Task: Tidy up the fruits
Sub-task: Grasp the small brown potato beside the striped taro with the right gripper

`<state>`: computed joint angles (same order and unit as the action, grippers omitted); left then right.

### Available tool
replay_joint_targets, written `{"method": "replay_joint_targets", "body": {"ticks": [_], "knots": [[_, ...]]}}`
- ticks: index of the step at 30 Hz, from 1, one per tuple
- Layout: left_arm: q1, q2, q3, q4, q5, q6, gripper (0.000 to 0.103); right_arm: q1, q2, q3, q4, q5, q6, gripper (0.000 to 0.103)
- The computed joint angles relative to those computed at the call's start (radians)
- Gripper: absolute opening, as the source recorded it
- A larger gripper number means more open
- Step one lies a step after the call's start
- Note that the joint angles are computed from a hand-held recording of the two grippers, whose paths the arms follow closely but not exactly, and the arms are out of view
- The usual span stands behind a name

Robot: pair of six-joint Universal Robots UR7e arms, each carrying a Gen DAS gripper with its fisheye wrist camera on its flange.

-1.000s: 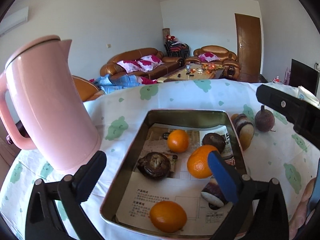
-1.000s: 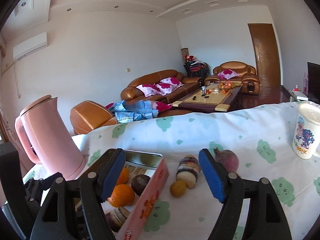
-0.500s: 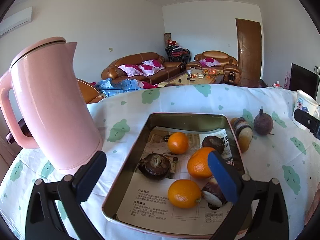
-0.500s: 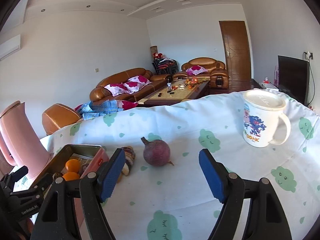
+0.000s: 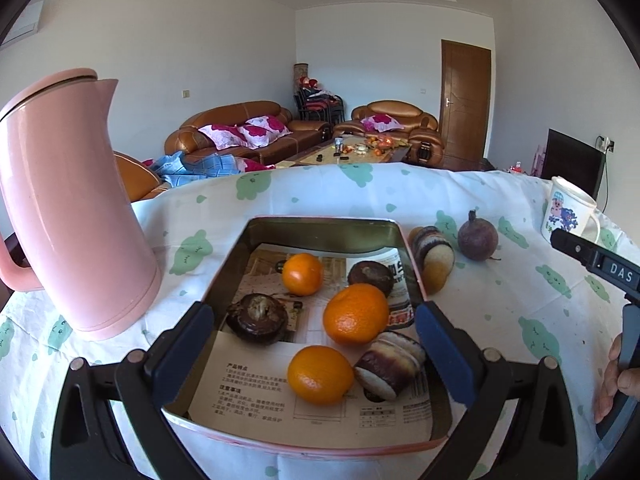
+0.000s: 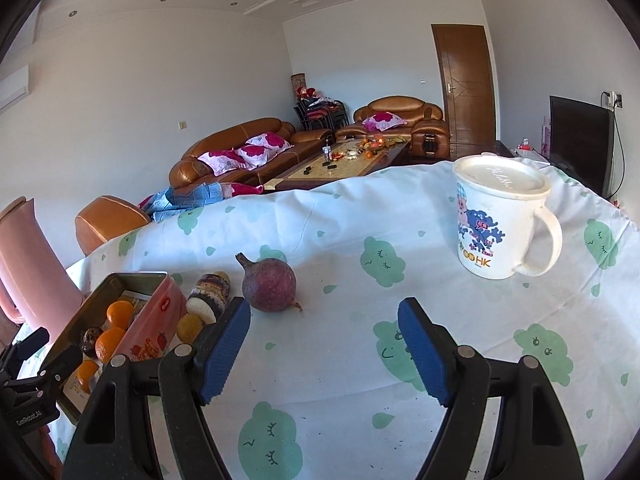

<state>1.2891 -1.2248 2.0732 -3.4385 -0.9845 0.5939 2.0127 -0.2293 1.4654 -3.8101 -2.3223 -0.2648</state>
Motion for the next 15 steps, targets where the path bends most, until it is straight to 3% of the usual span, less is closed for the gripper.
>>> {"method": "replay_joint_targets", "body": {"ticks": [4,13,14,15], "knots": [[-0.017,0.011,0.014,-0.032,0.013,0.041,0.103,-0.018,-0.038,0.043,0.105,0.091,0.067,0.078],[-0.021,0.007,0.013,-0.028,0.018,0.03,0.103,-0.005,0.014,-0.079,0.341,0.184,0.049,0.077],[-0.02,0.005,0.012,-0.027,0.019,0.027,0.103,-0.006,0.024,-0.107,0.379,0.196,0.057,0.071],[-0.021,0.005,0.011,-0.032,0.026,0.025,0.103,-0.006,0.039,-0.138,0.414,0.199,0.059,0.059]]}}
